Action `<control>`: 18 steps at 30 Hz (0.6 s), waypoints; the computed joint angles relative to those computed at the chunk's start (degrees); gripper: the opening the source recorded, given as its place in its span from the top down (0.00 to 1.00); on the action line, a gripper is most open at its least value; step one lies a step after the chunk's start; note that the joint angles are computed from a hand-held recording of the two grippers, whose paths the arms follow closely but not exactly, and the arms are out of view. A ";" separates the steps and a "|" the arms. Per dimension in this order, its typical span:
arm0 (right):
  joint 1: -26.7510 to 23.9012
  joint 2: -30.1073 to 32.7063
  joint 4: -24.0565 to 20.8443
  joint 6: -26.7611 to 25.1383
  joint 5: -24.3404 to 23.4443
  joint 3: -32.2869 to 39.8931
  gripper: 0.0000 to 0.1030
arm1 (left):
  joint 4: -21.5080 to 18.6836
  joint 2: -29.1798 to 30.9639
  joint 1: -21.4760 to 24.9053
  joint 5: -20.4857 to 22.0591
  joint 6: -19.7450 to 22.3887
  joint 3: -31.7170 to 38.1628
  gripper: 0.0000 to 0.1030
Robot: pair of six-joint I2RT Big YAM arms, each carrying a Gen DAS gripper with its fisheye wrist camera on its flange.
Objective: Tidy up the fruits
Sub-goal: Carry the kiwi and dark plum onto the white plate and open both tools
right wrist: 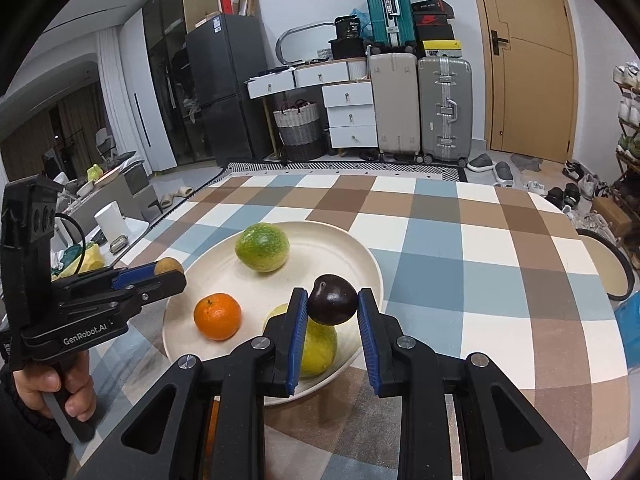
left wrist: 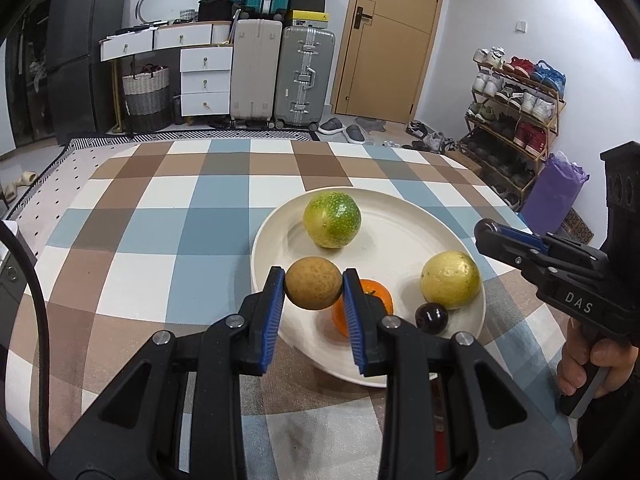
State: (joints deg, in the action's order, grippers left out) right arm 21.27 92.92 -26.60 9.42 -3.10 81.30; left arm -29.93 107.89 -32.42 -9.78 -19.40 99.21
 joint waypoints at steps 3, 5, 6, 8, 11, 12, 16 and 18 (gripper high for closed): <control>-0.19 0.58 -1.04 0.47 0.81 0.53 0.75 | -0.04 0.14 -0.16 -0.29 0.39 0.14 0.74; -0.43 0.87 -1.39 0.90 0.69 0.73 0.75 | -0.25 0.27 -0.19 -0.21 0.67 0.29 0.74; -0.53 1.04 -1.57 1.03 0.53 0.86 0.75 | -0.35 0.32 -0.27 -0.53 0.83 0.34 0.74; -0.67 1.14 -1.49 1.39 0.02 0.81 0.75 | -0.51 0.38 -0.32 -0.60 0.98 0.44 0.74; -0.72 1.25 -1.70 1.30 -0.87 0.97 0.72 | -0.55 0.43 -0.33 -0.30 0.67 0.48 0.74; -0.72 1.06 -1.23 1.17 -1.04 0.73 0.69 | -0.54 0.42 -0.33 -0.35 0.73 0.47 0.74; -0.56 0.15 0.76 0.94 -0.12 -0.42 0.55 | 0.34 0.22 -0.28 -0.04 0.47 0.03 0.74; -0.60 0.16 0.50 1.32 0.07 -0.39 0.53 | 0.44 0.13 -0.25 0.04 0.63 -0.07 0.74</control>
State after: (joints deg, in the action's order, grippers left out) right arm 20.67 93.08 -26.10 10.75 -3.02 80.91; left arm -29.49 108.03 -32.68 -9.74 -18.77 99.13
